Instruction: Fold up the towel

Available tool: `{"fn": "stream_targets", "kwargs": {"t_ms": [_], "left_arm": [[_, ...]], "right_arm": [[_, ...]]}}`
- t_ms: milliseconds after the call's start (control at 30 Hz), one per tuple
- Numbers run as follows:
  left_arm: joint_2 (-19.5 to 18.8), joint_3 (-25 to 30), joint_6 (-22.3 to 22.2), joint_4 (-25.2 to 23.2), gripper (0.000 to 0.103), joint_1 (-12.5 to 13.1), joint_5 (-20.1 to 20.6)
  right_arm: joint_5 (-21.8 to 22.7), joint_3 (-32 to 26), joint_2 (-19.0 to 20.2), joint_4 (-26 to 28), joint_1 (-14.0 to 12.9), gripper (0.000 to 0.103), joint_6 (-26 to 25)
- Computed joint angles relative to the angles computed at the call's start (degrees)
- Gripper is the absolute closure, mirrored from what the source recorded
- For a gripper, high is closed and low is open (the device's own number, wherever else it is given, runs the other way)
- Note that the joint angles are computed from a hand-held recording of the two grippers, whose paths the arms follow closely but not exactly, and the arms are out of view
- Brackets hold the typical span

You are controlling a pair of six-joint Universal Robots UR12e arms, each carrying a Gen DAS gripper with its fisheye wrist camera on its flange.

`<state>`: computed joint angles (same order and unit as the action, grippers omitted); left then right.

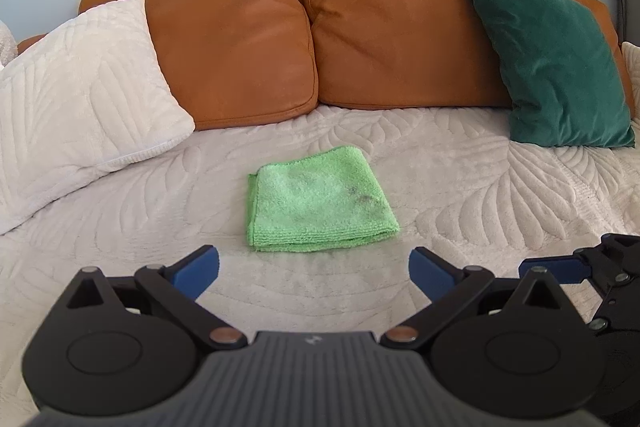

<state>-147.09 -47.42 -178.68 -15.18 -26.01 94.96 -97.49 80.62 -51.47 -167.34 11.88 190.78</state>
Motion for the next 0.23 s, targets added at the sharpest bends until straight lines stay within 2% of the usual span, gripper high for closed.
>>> {"fn": "stream_targets", "kwargs": {"t_ms": [233], "left_arm": [[0.0, -0.6, 0.1, 2.5, 0.001, 0.1, -0.3]], "right_arm": [[0.7, 0.5, -0.1, -2.0, 0.0, 0.0, -0.9]]}}
